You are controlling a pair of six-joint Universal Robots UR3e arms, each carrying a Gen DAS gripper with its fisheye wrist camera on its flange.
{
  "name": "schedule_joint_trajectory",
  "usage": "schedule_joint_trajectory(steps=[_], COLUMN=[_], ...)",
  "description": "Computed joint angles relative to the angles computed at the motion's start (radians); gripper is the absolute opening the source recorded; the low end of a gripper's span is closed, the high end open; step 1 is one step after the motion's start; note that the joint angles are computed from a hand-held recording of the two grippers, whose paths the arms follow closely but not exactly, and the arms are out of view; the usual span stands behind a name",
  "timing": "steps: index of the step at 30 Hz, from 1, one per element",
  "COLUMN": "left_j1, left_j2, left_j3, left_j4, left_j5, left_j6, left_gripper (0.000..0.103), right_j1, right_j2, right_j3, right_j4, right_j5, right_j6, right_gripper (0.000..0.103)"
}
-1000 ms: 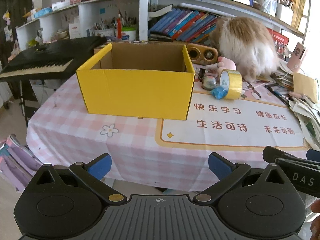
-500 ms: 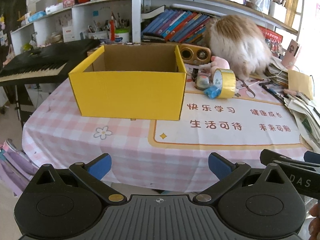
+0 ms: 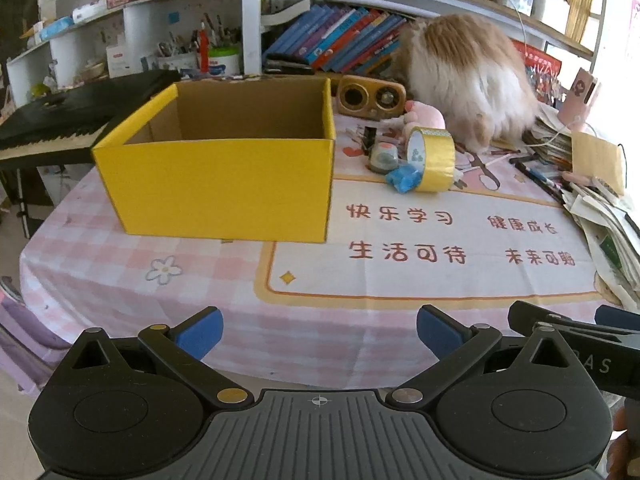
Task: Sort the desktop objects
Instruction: 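Reach the left tool to the yellow tape roll and close on it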
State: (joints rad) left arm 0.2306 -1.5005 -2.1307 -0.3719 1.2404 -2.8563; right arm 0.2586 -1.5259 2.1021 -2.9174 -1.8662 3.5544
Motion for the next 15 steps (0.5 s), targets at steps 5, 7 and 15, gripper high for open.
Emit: schedule_joint_trajectory(steps=[5,7,15], left_j1=[-0.094,-0.130,-0.265], left_j2=[-0.094,-0.129,-0.278], left_j3=[0.082,0.117,0.278], left_j4=[0.015,0.017,0.046], left_j5=[0.068,0.093,0.193], left_j6=[-0.078,-0.104,-0.226], left_gripper=[0.103,0.103,0.103], right_j1=[-0.099,-0.145,-0.302], right_j2=[-0.008,-0.005,0.021], right_j3=[0.012,0.009,-0.008], right_j4=[-0.009,-0.011,-0.028], right_j5=[0.076,0.107,0.229], right_j6=[-0.072,-0.100,-0.251], right_gripper=[0.103,0.103,0.103])
